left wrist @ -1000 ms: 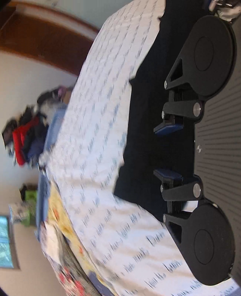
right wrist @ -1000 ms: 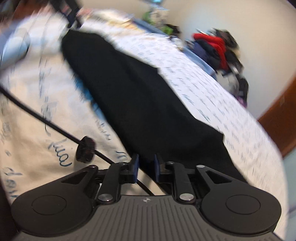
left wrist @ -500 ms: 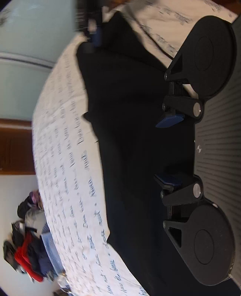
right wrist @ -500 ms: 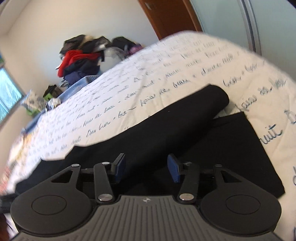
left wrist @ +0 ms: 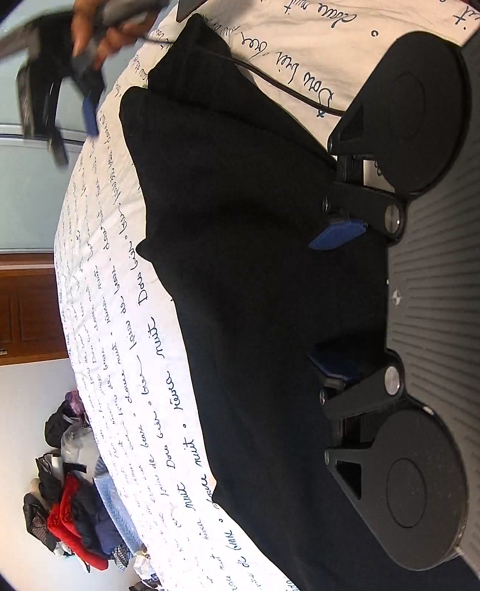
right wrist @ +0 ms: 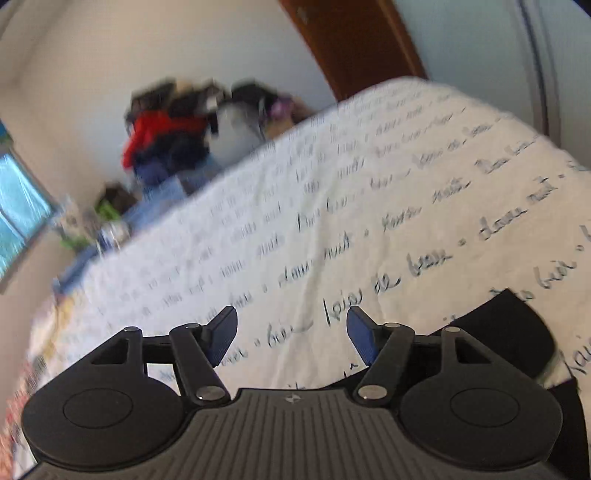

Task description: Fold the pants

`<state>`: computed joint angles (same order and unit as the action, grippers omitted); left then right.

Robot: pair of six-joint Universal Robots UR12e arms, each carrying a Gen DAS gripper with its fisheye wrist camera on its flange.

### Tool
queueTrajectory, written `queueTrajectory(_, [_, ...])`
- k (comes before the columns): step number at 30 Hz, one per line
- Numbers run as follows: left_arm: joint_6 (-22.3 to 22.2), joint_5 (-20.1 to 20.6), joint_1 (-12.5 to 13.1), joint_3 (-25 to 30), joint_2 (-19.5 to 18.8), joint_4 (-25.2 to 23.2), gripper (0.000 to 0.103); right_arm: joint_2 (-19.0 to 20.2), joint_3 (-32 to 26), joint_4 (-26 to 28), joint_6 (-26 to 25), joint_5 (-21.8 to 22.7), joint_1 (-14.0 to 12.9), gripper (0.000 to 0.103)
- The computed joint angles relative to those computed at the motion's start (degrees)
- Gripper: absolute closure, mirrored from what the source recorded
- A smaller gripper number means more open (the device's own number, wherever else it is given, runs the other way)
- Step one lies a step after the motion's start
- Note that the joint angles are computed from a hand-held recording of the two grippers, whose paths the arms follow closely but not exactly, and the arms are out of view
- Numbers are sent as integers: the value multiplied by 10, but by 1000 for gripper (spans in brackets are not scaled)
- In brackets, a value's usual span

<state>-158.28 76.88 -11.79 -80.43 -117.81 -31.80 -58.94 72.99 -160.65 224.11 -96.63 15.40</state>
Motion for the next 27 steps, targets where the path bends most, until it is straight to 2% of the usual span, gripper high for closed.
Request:
queueTrajectory(2, [0,-3,0,-1,0,4,35,-25,36,-3,16,-32,6,34])
queueTrajectory(3, [-2,-6,0,-1,0,4,35,-37,52,5,26,-38,7,28])
queueTrajectory(5, [-2,-10,0,-1,0,3,34,-54,78,28,52,-34,7,27])
queueTrajectory(8, [-1,-10,-1,-4,2,7,33,-60,93,56,80,12,-1,26])
queueTrajectory(11, [-1,-7,-1,-7,3,12,33,-39,69,66,97,72,-10,26])
queueTrajectory(13, [-4,-7,-1,-7,4,11,33,-20,28,67,74,76,-8,26])
queueTrajectory(17, [-8,-1,-3,-7,4,9,33,28,-71,70,-32,78,-4,28])
queueTrajectory(20, [-10,0,-3,-7,4,9,33,51,-115,112,-62,33,0,28])
queueTrajectory(21, [-10,-2,-3,-7,4,10,33,49,-109,106,-52,20,0,28])
queueTrajectory(25, [-11,-5,-1,-8,4,12,31,18,-26,-1,-3,6,-5,28])
queueTrajectory(27, [-10,-5,-2,-7,3,11,30,6,-4,0,14,24,-10,26])
